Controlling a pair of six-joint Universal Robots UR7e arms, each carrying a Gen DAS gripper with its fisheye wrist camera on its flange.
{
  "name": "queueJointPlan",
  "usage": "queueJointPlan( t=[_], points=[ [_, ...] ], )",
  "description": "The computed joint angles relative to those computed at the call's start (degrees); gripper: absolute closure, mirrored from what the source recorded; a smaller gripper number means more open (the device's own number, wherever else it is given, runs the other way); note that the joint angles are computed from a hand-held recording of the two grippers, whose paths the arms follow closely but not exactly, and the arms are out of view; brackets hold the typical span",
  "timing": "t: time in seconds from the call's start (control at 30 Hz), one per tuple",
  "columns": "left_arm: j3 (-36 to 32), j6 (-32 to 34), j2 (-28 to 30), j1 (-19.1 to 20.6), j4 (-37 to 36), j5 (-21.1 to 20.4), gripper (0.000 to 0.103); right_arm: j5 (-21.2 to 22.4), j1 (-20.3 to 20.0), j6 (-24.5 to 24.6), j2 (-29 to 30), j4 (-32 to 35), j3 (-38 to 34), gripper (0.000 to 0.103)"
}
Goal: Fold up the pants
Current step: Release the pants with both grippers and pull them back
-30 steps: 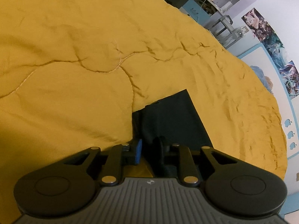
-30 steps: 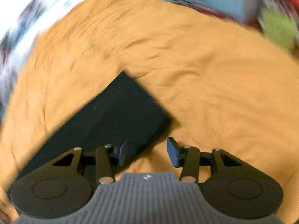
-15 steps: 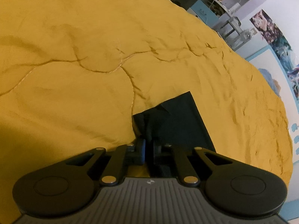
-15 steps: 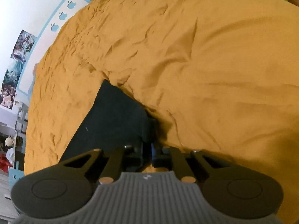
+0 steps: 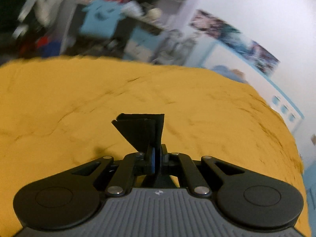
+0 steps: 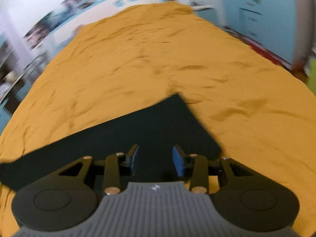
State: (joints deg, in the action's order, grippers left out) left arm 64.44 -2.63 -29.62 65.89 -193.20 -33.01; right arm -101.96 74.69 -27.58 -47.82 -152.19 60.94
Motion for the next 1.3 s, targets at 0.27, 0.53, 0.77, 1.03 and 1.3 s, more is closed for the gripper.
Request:
queueJointPlan(
  t=[0.27, 0.53, 0.77, 1.03, 1.3],
  points=[
    [-17.96, 35.52, 14.70, -7.37, -3.58, 0.29, 0.099, 4.36, 1.43, -5.71, -1.33, 4.76, 3.78, 0.069],
    [-27.81, 40.71, 27.13, -10.81, 11.04, -4.56, 0.099, 8.62, 0.70, -5.62, -4.14, 7.91, 8.05, 0.069],
    [-22.60, 26.07, 27.27, -10.24, 36.21, -6.70, 0.098, 9.83, -0.17, -4.97, -6.08, 12.13, 11.70, 0.068],
    [-23.21, 1.63, 22.04, -7.11, 54.74, -25.30, 0.081, 13.71, 0.41, -4.46, -4.04, 15.62, 10.54, 0.068],
    [-9.86, -6.30, 14.09, -7.30, 38.92, -22.79, 0.076, 18.21, 1.94, 2.52, 4.45, 25.07, -1.81, 0.057]
  ],
)
